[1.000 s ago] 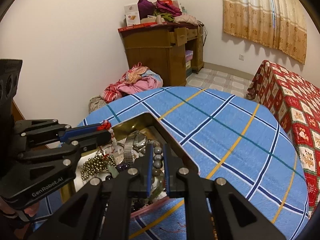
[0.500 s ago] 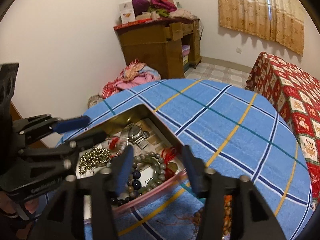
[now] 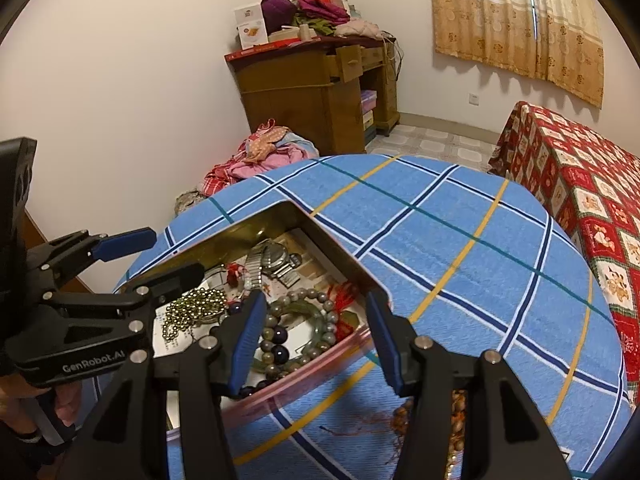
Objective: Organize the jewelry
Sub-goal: 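Withdraw both tools from the tin toward the wooden beads and pearls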
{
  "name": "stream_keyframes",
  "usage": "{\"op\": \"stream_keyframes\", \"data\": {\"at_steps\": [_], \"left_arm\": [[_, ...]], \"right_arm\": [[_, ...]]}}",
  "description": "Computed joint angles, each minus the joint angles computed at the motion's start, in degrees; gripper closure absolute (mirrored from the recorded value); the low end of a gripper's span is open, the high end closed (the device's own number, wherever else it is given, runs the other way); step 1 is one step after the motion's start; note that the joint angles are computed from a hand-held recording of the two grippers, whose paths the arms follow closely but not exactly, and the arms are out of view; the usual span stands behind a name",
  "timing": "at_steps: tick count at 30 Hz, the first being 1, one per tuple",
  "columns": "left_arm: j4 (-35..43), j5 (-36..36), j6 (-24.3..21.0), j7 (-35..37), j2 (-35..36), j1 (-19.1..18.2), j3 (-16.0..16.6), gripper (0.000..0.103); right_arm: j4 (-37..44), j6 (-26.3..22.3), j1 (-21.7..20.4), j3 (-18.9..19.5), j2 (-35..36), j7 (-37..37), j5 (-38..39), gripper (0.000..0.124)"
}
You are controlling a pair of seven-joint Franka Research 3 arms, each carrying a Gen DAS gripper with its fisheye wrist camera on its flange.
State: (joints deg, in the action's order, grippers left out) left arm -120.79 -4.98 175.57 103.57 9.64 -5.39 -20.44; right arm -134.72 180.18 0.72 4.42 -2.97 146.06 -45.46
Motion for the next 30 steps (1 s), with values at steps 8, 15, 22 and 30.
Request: {"op": "stream_keyframes", "data": {"at_steps": [8,15,22,30], "left_arm": [[-0.9,1.5,1.0,-2.1,-0.9,-1.1,0.6,0.034],[-1.0,5.6,0.4,-6.2,-0.7,-3.4,1.6,0.034],[-3.6,1.5,2.2,-2.2,-2.0,-2.2,-2.0,0.034],[-5.4,-0.3,3.2,0.3,-3.2,-3.7,-2.3,0.034]], "right_arm": [[-1.6,-0.3,-3.3,0.9,-2.2,8.4,-8.1,0.069],[-5.7,0.1,-8.3,2.9,-5.5,8.8,-7.7,0.069],[-14.1,-1.8,-14.0,4.0,-12.5,6.9,-2.3,0.069],[-19.0,-2.7,-13.6,4.2,-15.8,-1.1,6.8,0.069]]}}
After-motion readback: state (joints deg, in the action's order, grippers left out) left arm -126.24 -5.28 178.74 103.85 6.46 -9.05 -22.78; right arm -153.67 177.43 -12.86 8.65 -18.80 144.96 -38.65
